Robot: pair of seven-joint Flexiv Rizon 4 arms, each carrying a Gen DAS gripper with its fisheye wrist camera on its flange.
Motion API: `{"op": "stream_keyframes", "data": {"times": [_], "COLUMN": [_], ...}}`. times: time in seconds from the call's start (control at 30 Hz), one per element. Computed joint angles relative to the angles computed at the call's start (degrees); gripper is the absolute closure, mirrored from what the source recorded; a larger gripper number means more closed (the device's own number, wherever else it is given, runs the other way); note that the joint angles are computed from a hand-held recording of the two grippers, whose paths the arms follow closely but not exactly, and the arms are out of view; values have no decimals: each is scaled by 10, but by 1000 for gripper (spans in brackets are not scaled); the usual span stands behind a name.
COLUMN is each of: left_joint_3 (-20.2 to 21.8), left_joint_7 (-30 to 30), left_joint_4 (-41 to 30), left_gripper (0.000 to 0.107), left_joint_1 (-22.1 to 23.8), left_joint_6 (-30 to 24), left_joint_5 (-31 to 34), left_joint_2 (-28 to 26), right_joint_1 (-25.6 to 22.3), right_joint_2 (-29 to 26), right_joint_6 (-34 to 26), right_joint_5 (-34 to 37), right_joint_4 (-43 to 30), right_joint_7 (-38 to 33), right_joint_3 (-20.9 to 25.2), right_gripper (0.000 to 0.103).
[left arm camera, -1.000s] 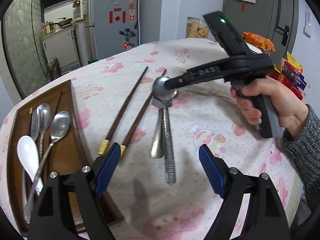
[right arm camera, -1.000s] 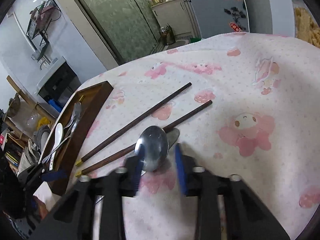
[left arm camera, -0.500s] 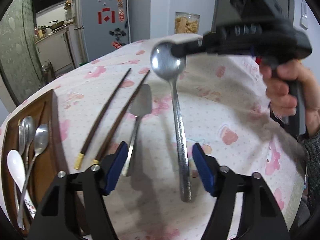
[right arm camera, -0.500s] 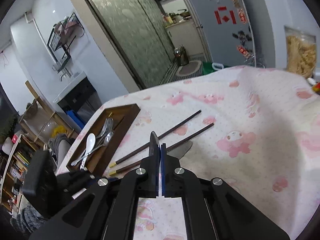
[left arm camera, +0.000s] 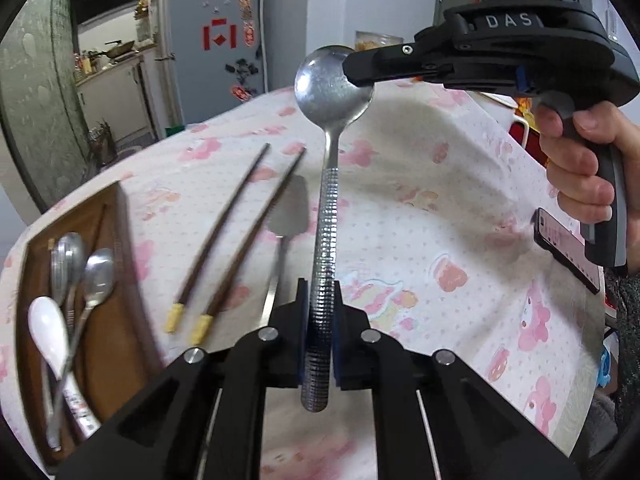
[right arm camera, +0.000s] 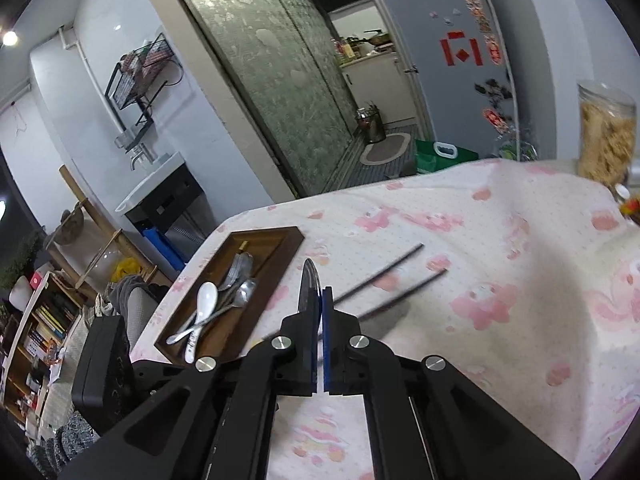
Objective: Organize utensils
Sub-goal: 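Place the textured-handle spoon in the tray and open the left gripper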
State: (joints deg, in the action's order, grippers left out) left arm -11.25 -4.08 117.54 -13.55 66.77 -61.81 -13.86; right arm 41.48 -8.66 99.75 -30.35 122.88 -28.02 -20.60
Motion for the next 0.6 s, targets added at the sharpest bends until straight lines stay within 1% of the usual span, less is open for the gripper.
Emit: {"op": "stream_keyframes", "data": {"times": [0.03,0.1,0.2,0.33,0.43,0.53,0.6], "left_joint_3": [2,10,24,42,46,51,52], "left_joint_7": [4,4,5,-8,-10,-38,-60], "left_joint_4": [1,1,0,-9,-14,-29,-39], "left_gripper": [95,95,95,95,95,95,95], "left_joint_1": [3,10,25,52,68,88,99], "left_joint_6": [0,-4,-4,-9,9,4,4], "left_joint_5": [-4,-4,-1,17,25,50,71], "left_joint_2": [4,9,14,11,2,-13,-23], "right_joint_1": [-11,-67,-129,-165,-190,-197,-199], "right_joint_2": [-5,-29,-71,-131,-184,-231,-254], "right_joint_6": [-5,-24,-49,-79,-116,-150,-167], "right_joint_5": [3,24,50,83,112,138,156], "right_joint_4": [-11,-54,-119,-205,-283,-352,-386], "right_joint_7": [-3,-26,-62,-108,-157,-199,-220], "right_joint_3": [16,93,187,263,322,356,368], "right_gripper": [102,102,101,101,101,101,101]}}
